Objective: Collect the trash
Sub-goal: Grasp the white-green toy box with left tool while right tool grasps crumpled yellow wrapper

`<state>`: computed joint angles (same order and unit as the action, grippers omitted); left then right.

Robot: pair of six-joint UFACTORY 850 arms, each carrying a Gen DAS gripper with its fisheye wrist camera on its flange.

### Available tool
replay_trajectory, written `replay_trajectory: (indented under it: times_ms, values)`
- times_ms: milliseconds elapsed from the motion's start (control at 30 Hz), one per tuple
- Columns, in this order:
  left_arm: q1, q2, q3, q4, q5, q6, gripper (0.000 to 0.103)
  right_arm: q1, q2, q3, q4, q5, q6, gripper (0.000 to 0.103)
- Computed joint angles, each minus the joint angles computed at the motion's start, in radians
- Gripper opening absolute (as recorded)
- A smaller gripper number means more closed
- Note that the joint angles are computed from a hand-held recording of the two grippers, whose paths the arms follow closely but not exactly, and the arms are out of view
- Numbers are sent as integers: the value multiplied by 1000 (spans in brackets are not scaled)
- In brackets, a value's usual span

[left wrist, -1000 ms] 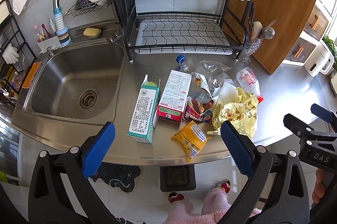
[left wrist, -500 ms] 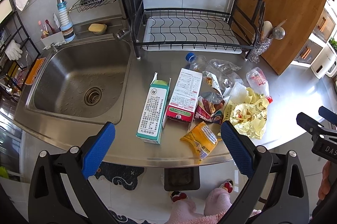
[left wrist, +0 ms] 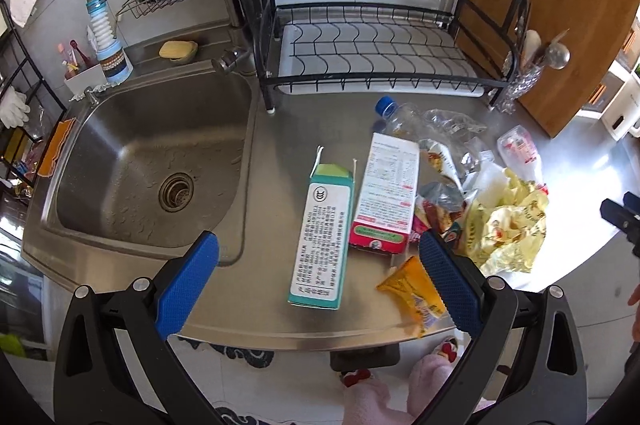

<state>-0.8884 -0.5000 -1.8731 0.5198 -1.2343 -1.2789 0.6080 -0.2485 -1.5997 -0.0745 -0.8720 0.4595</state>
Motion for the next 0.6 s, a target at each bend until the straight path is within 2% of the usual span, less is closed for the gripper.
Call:
replay_trajectory:
  times_ms: [167,267,367,533,567,600]
  values:
    - [23,-13,53,-57,15,113,92,-51,-11,33,85,29,-64,100]
    - [35,-12,88,-99,57,150,91,-62,-24,44,175,41,-151,93]
    - [44,-17,105,-114,76,167,90,-43,-56,34,224,22,-203,87]
    - [64,-23,125,-154,94,189,76,-5,-117,10,213,-10,-200,74]
    - [71,-22,132,-166,101,189,72,0,-126,9,208,-10,-202,70]
    - [76,-19,142,-180,110,190,63,4,-135,5,208,-17,-206,59]
